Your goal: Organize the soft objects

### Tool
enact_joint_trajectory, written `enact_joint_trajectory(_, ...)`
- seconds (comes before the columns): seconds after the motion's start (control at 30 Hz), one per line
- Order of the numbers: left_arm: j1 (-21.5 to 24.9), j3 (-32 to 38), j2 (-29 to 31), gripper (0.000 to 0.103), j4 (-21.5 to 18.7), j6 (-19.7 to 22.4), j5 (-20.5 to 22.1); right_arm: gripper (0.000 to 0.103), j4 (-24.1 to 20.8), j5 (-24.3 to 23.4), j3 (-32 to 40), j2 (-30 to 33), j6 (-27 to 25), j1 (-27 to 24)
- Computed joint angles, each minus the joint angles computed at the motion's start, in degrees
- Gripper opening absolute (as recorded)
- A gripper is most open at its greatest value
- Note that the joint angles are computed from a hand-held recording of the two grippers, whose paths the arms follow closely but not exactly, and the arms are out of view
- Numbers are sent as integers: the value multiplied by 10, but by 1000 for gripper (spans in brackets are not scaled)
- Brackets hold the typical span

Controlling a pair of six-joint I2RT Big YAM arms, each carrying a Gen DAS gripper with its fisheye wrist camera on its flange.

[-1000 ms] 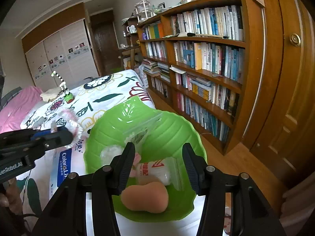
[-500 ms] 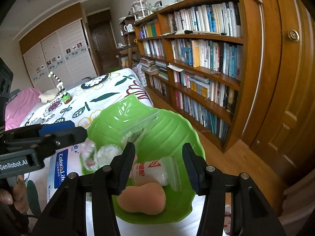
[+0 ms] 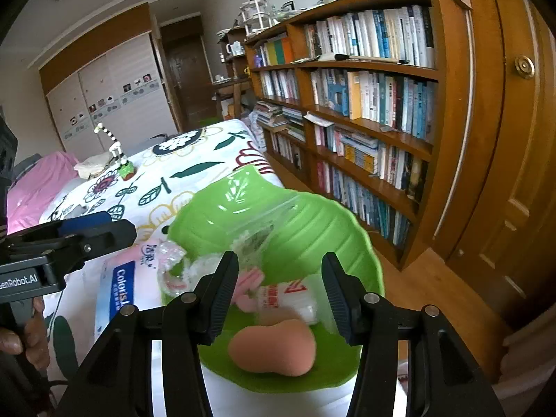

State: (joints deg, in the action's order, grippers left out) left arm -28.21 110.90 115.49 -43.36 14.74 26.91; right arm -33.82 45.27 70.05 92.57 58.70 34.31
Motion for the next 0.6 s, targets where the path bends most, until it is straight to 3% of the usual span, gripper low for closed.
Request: enact_joint_trajectory(0.6, 49, -49, -24, 84, 42, -38, 7, 52, 28, -30, 67, 45, -60, 22)
